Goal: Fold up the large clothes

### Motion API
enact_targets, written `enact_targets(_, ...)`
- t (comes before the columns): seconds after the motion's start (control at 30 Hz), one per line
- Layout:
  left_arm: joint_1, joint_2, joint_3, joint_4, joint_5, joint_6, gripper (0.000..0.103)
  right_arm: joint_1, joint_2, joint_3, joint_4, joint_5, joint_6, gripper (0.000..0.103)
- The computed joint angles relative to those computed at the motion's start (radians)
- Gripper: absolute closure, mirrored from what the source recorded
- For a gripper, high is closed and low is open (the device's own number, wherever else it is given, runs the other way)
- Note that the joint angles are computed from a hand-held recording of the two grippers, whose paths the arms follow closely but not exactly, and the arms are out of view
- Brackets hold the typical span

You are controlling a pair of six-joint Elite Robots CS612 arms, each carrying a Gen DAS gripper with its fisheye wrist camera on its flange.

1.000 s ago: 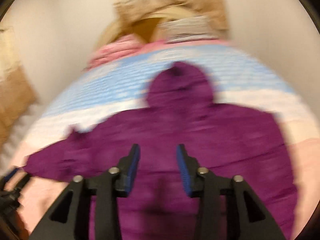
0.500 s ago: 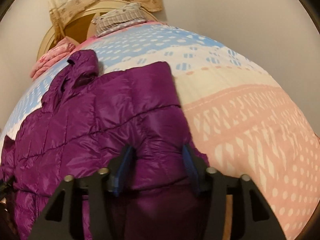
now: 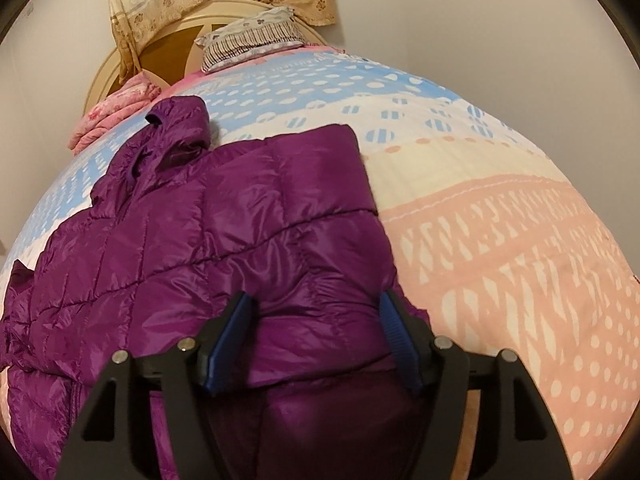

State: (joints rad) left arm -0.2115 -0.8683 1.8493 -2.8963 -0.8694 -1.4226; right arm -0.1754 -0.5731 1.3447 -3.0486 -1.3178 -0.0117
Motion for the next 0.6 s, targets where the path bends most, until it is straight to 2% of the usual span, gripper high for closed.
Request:
enact_targets(0.07, 0.022, 0.026, -0.001, -0.094, -0.074, 0.014, 0.001, -0.001, 0.000, 0.000, 0.000, 0.000, 0.000, 0.033)
enact_targets(0.13, 0.034, 0.045, -0.007, -0.128, -0.128, -0.043, 0.002, 0.000, 0.000, -0.001, 0.001, -0.003, -0.001, 0.033)
enact_targets(0.2, 0.026, 0.051, -0.019, -0.109, -0.092, -0.035, 0.002, 0.002, 0.000, -0.001, 0.003, -0.008, -0.004, 0.033)
enact_targets(0.23, 0.023, 0.054, -0.025, -0.099, -0.085, -0.016, 0.006, 0.002, 0.000, -0.002, 0.004, -0.010, -0.007, 0.033)
enact_targets(0.3, 0.021, 0.065, -0.043, -0.077, -0.069, 0.029, 0.030, 0.003, 0.001, -0.004, 0.007, -0.016, -0.012, 0.032)
enact_targets(0.33, 0.019, 0.069, -0.047, -0.073, -0.057, 0.060, 0.057, 0.003, 0.001, -0.005, 0.008, -0.017, -0.014, 0.032)
enact_targets(0.37, 0.022, 0.074, -0.042, -0.110, -0.070, 0.082, 0.070, 0.004, 0.002, -0.005, 0.008, -0.018, -0.016, 0.031)
enact_targets(0.4, 0.026, 0.079, -0.035, -0.154, -0.079, 0.095, 0.072, 0.004, 0.002, -0.005, 0.008, -0.020, -0.017, 0.031)
enact_targets(0.47, 0.043, 0.092, -0.017, -0.310, -0.148, 0.147, 0.093, 0.004, 0.002, -0.006, 0.010, -0.021, -0.019, 0.031)
enact_targets(0.53, 0.051, 0.096, -0.017, -0.346, -0.167, 0.173, 0.095, 0.004, 0.002, -0.006, 0.009, -0.020, -0.018, 0.031)
enact_targets(0.6, 0.042, 0.088, -0.016, -0.364, -0.124, 0.221, 0.096, 0.004, 0.002, -0.005, 0.008, -0.018, -0.015, 0.031)
